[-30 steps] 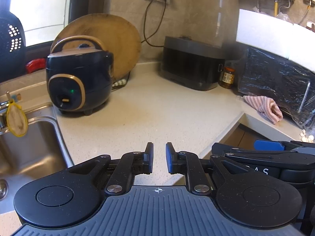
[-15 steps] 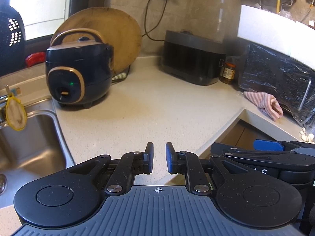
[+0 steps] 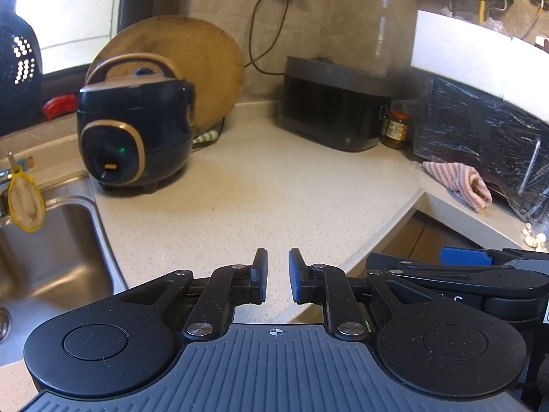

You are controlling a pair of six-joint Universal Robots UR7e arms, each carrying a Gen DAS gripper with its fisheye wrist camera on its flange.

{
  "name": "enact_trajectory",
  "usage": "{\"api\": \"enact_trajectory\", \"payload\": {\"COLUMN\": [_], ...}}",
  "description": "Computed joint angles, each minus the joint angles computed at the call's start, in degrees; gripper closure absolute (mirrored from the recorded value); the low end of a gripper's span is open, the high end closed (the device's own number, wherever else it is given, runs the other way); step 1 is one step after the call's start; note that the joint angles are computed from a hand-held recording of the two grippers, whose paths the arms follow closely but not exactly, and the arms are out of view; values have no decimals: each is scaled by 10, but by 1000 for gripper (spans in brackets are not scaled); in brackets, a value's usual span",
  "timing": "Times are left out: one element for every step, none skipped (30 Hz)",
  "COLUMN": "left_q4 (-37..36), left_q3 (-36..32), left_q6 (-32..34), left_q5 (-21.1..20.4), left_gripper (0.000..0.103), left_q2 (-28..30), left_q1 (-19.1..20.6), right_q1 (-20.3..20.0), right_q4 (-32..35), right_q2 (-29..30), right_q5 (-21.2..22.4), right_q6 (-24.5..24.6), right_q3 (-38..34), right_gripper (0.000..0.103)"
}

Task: Collect trash

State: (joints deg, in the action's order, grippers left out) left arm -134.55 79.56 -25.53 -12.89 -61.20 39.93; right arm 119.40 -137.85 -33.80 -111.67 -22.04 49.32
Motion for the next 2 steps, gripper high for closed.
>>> {"api": "enact_trajectory", "payload": {"left_q4": [-7,5], "left_q3": [0,0], "left_q6": [8,-8], "left_q5": [1,3], "left_gripper": [85,86], "left_q2": [1,0], "left_q1": [0,0], "right_q1": [0,0], "right_q4": [1,2], "right_q2": [1,1], "right_q5": [-1,-1], "right_q6": [1,2], "right_q3": [-1,-2], "right_gripper": [14,14]}}
